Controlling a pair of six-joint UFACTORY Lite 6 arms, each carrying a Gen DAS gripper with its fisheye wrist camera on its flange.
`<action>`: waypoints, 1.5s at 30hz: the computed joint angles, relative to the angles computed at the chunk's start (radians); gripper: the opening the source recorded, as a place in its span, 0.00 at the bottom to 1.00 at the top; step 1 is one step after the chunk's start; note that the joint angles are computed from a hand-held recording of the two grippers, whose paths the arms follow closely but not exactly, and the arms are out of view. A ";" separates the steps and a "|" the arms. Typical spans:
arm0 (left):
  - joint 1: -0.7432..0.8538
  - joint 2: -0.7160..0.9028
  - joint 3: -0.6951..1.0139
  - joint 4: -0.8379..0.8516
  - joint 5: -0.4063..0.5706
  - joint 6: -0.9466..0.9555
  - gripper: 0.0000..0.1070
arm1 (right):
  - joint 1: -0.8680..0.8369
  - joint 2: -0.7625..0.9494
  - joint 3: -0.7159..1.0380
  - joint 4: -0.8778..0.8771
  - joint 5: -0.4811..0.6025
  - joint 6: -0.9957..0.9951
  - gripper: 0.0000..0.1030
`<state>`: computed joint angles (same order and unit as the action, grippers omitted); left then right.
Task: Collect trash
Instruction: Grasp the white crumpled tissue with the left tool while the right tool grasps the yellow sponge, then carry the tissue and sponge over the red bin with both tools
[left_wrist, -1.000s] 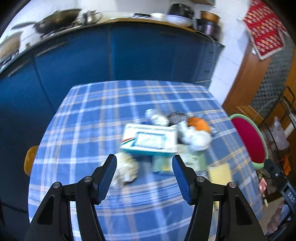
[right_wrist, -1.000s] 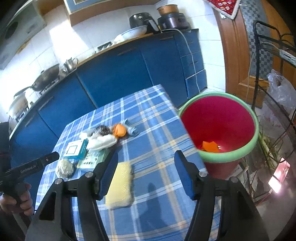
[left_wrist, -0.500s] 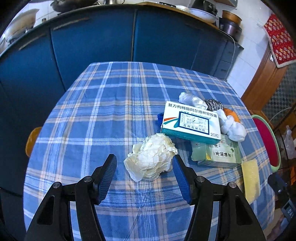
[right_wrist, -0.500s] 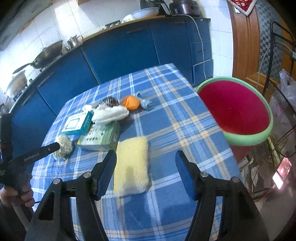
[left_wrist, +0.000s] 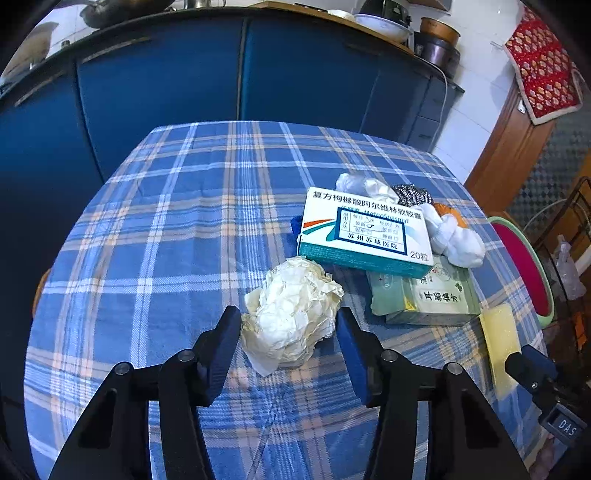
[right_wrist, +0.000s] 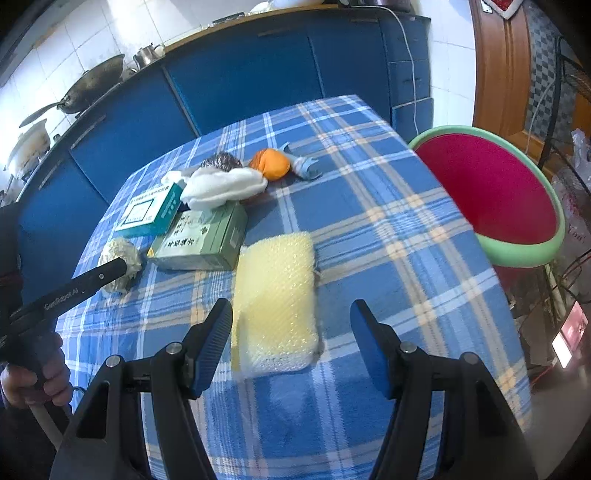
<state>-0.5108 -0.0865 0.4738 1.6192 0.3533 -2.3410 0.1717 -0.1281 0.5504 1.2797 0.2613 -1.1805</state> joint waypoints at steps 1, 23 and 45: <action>0.002 -0.002 -0.007 0.031 0.000 -0.032 0.48 | 0.008 0.006 0.001 0.001 -0.004 0.000 0.65; -0.249 -0.274 -0.026 -0.337 0.211 0.260 0.42 | 0.030 -0.027 -0.065 0.314 -0.021 -0.348 0.39; -0.327 0.353 0.680 -0.446 0.108 0.573 0.42 | -0.504 -0.099 0.009 0.184 0.285 -0.376 0.27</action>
<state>-0.8380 0.2666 1.1533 1.1735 0.4613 -1.7679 -0.3325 -0.2269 0.5591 1.4638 0.5468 -1.5569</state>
